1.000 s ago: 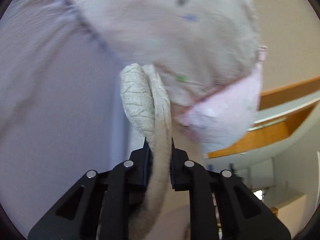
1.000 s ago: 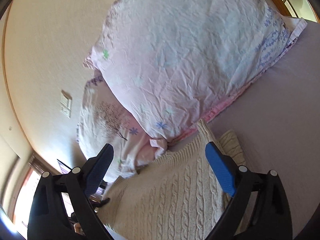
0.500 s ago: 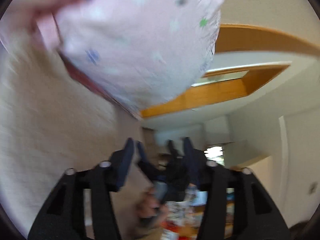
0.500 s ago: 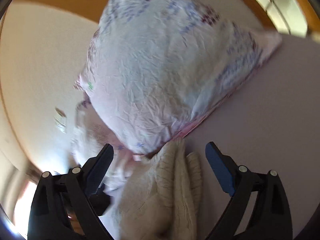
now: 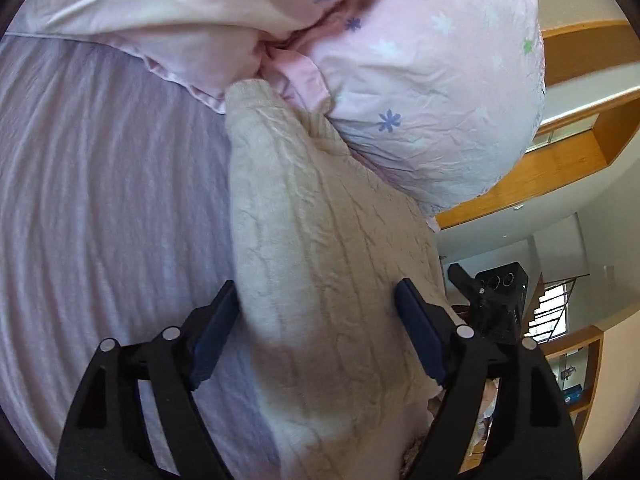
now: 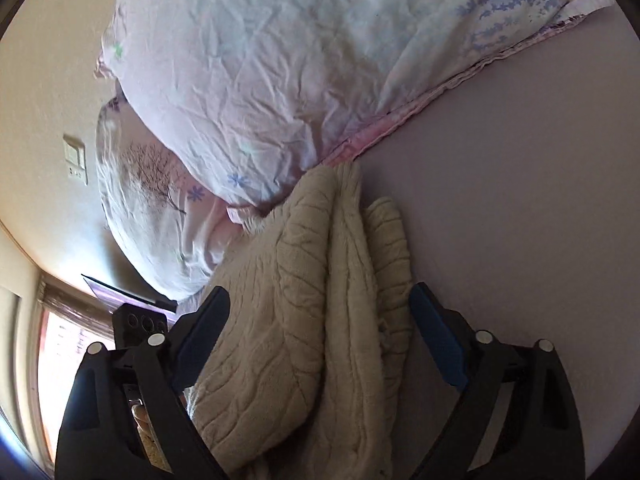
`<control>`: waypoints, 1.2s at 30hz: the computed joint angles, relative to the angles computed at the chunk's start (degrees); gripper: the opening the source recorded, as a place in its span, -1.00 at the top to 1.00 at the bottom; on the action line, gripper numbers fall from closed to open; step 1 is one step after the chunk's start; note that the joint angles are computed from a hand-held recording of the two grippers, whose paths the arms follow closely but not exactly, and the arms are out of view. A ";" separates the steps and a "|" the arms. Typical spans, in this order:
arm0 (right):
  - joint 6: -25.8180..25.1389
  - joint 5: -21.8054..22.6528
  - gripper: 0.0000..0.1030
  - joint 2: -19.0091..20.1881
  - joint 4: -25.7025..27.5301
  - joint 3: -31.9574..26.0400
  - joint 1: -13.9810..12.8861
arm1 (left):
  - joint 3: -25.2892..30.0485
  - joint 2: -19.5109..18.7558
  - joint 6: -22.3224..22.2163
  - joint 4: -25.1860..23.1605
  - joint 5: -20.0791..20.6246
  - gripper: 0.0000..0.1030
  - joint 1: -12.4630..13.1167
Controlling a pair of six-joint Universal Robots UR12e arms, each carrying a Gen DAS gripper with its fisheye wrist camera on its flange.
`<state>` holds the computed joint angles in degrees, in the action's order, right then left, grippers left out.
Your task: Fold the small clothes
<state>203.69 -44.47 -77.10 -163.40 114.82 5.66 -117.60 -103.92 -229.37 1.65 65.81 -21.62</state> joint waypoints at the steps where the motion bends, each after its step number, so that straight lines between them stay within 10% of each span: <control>1: -0.31 -0.73 -0.46 -0.21 0.98 -0.05 0.36 | 0.50 -0.28 0.42 -0.02 1.62 -0.57 -0.67; 4: 1.56 -0.09 0.05 -0.14 0.78 0.40 1.03 | 2.56 -1.74 1.27 -0.10 3.76 -0.37 -2.01; 7: 4.23 2.71 0.18 -0.39 -3.11 1.38 1.33 | 0.22 -0.45 2.21 3.03 1.71 0.12 -0.93; 12: -0.99 6.19 0.22 -0.27 -1.44 -0.82 5.49 | -4.57 6.91 12.20 0.65 6.96 0.16 -0.13; 15: -6.35 -3.71 0.09 -0.28 2.68 -4.00 10.27 | -7.45 11.86 15.40 -3.99 14.69 0.05 0.48; 19: 2.73 -3.62 0.05 -1.00 -12.07 -1.67 9.77 | -10.00 17.05 16.89 -11.19 28.41 -0.15 -1.49; 23: -4.05 -6.17 0.05 -0.85 -2.54 -4.20 12.12 | -10.88 18.86 18.41 -11.08 39.27 -0.45 -6.11; 27: -5.56 -11.62 0.10 1.76 8.02 -8.83 15.40 | -11.38 19.18 15.72 -9.13 40.76 -0.66 -8.29; 29: -5.22 -11.37 0.56 2.66 8.87 -9.45 15.79 | -11.84 19.31 14.13 -8.14 41.41 -0.83 -9.33; 36: 5.49 -18.66 0.82 -3.07 -3.42 -0.06 13.27 | -12.81 19.51 12.33 -7.87 42.57 -0.96 -12.12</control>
